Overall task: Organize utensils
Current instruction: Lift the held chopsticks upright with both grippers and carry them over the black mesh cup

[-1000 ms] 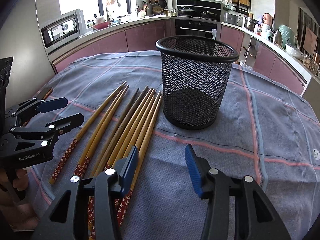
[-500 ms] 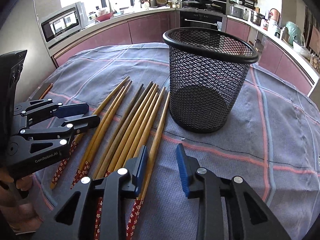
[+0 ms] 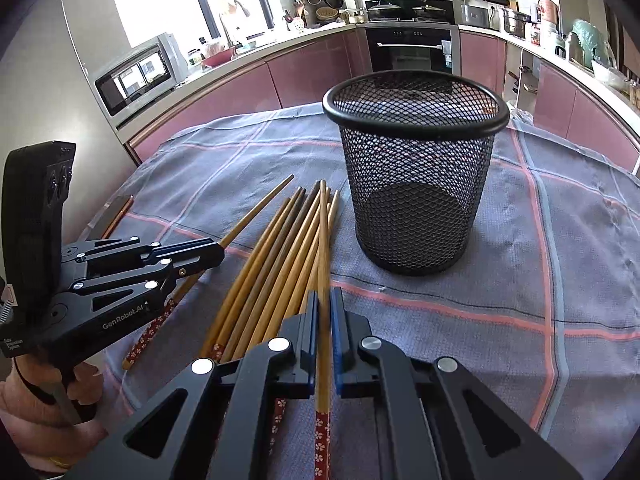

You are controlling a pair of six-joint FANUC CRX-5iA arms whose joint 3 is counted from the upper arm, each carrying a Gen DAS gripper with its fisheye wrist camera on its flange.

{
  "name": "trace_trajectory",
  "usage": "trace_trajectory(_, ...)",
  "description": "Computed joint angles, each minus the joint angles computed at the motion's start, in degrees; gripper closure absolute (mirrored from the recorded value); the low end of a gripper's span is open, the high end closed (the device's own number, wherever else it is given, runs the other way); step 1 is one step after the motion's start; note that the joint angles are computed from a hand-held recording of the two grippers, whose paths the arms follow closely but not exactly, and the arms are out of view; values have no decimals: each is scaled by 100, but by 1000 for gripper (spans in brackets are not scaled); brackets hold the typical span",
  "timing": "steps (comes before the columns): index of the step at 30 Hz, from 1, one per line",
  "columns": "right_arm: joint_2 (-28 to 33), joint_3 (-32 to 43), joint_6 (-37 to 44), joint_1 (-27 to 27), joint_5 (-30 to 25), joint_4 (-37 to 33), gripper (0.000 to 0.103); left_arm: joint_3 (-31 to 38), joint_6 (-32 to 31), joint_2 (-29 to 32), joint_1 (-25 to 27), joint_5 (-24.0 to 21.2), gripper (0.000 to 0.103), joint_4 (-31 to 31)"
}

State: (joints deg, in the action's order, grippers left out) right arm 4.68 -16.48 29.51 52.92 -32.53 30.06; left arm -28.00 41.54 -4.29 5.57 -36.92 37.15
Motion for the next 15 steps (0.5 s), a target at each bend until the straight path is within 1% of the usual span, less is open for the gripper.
trace_trajectory(3,-206,-203,-105,-6,274,202,97,-95,-347,-134,112,-172,95,368)
trace_trajectory(5,-355,-369,-309,-12,446,500,97,-163,-607,-261,189,-285,95,622)
trace_trajectory(7,-494,-509,-470,-47,646,724,97,-198,-910,-354,280,-493,95,977)
trace_trajectory(10,-660,-709,-948,-115,874,1289,97,-248,-1344,-516,410,-766,95,1490)
trace_trajectory(15,-882,-1015,-1923,-332,1278,2435,97,-237,-1807,-715,529,-1146,96,2217)
